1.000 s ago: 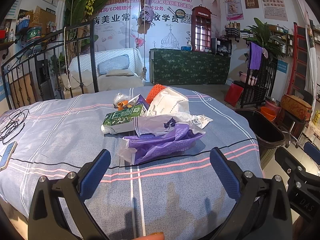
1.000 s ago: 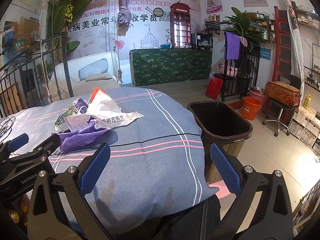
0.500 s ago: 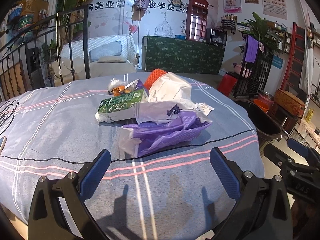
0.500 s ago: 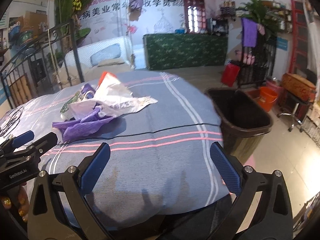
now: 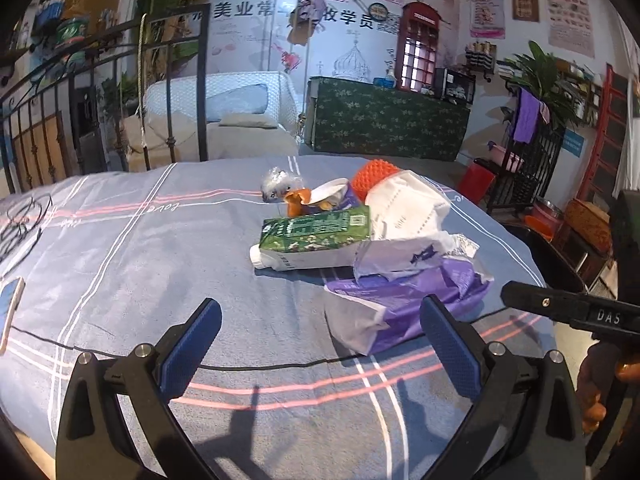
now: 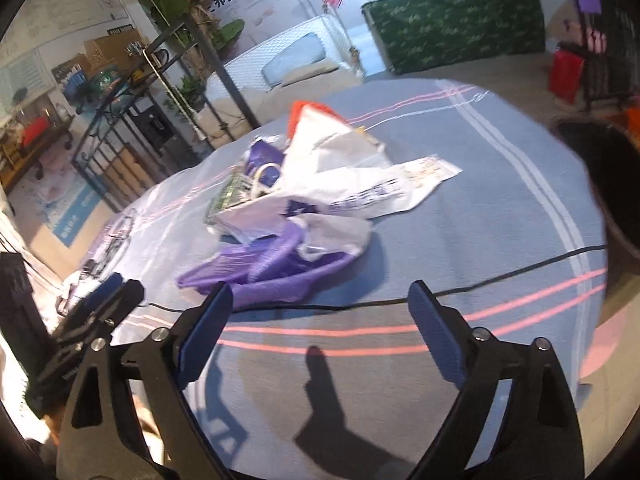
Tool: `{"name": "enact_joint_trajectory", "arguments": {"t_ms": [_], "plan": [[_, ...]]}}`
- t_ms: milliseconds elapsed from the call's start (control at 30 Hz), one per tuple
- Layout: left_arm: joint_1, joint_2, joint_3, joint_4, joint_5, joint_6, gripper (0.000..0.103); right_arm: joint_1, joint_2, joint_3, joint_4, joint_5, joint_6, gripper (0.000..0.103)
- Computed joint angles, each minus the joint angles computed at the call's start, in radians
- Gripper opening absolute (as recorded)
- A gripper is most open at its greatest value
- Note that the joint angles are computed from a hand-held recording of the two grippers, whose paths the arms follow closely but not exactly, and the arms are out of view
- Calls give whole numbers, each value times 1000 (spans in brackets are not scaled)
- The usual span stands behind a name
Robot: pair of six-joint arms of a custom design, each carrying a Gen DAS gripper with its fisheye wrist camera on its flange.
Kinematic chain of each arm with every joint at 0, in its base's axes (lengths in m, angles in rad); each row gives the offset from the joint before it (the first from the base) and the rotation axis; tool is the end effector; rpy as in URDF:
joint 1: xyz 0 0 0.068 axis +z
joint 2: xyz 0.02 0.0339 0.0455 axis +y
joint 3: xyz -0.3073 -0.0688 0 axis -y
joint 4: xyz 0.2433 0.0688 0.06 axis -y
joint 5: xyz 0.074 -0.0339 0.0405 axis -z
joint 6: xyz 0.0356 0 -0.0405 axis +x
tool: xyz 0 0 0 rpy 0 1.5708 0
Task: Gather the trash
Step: 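Grasp the white and purple plastic bags with the right tool while the left tool reaches the green carton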
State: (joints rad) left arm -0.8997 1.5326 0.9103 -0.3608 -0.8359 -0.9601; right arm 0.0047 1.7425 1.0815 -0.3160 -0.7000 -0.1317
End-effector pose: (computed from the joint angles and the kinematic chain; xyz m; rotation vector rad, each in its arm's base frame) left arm 0.2042 -0.2148 0.2461 -0.3527 2.1342 0.0493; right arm 0.3579 0.0246 0.2304 -0.4292 2.3666 0.8244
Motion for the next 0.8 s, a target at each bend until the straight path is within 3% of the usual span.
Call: {"name": "enact_joint_trajectory", "arguments": {"t_ms": [167,300,367,433,533,633,767,800], "plan": [[67,-40,-46,21,43,42,98,72,88,86,-76,-24,78,75],[137,-75,-76,89,113,202,98,95,164,125,-72,-77,212,74],[197,-98,-96,146,163,299,98,104,195,142,-70,-110,243,65],[274,-116,-118,220,275,406,95,113,211,150,-75,-119,260,47],[355,-69,-82,244,386,585,84,111,217,147,-86,-156,250,32],[423,-14,-48,278,516,748,72,100,190,128,-93,-197,225,26],[497,40,-28,386,697,1003,74,73,148,89,-105,-247,176,20],[517,60,-9,389,753,1067,82,61,136,81,-118,-264,165,20]]}}
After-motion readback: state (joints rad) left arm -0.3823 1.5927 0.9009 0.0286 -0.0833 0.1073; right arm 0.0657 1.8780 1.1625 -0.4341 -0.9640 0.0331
